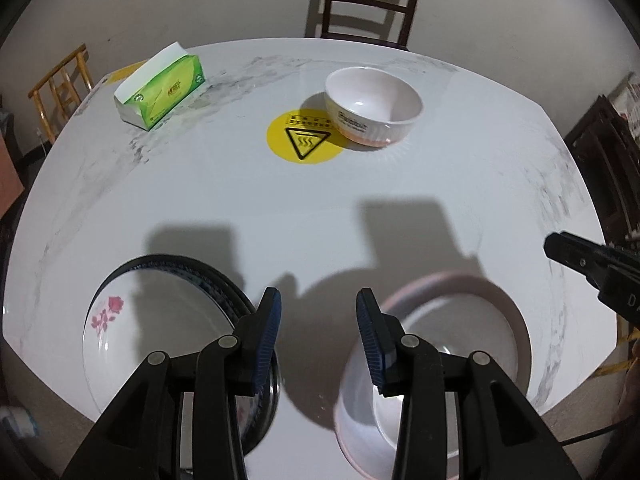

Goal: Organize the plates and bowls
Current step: 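Move the left gripper toward the white 'Rabbit' bowl, then grasp the rim of the 'Rabbit' bowl with the left gripper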

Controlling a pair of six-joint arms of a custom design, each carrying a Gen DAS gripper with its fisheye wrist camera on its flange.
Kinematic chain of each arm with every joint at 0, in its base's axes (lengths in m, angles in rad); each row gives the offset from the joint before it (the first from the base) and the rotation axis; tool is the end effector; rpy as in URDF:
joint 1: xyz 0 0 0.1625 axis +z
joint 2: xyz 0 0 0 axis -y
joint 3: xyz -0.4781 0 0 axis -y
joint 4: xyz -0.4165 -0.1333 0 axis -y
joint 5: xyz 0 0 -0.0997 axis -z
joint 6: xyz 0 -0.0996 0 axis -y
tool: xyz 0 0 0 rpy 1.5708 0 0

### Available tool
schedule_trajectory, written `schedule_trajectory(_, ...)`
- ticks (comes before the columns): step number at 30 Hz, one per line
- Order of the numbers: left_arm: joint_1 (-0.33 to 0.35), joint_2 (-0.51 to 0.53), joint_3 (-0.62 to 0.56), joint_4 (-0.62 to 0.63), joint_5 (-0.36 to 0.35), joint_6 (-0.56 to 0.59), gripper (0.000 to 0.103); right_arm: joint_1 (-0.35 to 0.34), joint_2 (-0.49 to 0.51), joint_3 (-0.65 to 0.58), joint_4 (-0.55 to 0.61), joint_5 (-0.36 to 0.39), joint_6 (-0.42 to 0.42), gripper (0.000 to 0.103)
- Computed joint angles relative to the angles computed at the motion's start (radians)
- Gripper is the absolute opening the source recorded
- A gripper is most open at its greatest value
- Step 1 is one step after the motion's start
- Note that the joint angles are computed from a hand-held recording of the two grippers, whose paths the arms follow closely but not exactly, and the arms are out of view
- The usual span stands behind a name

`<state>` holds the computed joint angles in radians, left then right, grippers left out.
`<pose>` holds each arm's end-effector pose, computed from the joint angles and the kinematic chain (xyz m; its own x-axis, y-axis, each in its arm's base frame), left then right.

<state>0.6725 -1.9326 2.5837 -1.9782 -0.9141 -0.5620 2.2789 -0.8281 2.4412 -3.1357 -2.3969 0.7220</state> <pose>-0.0667 -0.3012 0.2566 -0.7245 0.2798 -0.6299 0.4409 0.8906 -0.1115 0.3071 -0.2663 0.0263 -0.7984 0.1504 0.5830 -0.1625 0.8785 -0.4492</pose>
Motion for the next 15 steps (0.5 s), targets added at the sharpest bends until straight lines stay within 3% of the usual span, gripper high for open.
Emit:
schedule_trajectory(7, 0.135, 0.128, -0.054, -0.172, -0.016, 0.103, 0.036, -0.088, -0.001, -0.006, -0.092, 0.017, -0.143, 0.022)
schedule_trajectory(15, 0.235, 0.28, -0.117, -0.348, -0.047, 0.184, 0.036, -0.177, 0.017, -0.058, -0.162, 0.022, -0.299, 0.022)
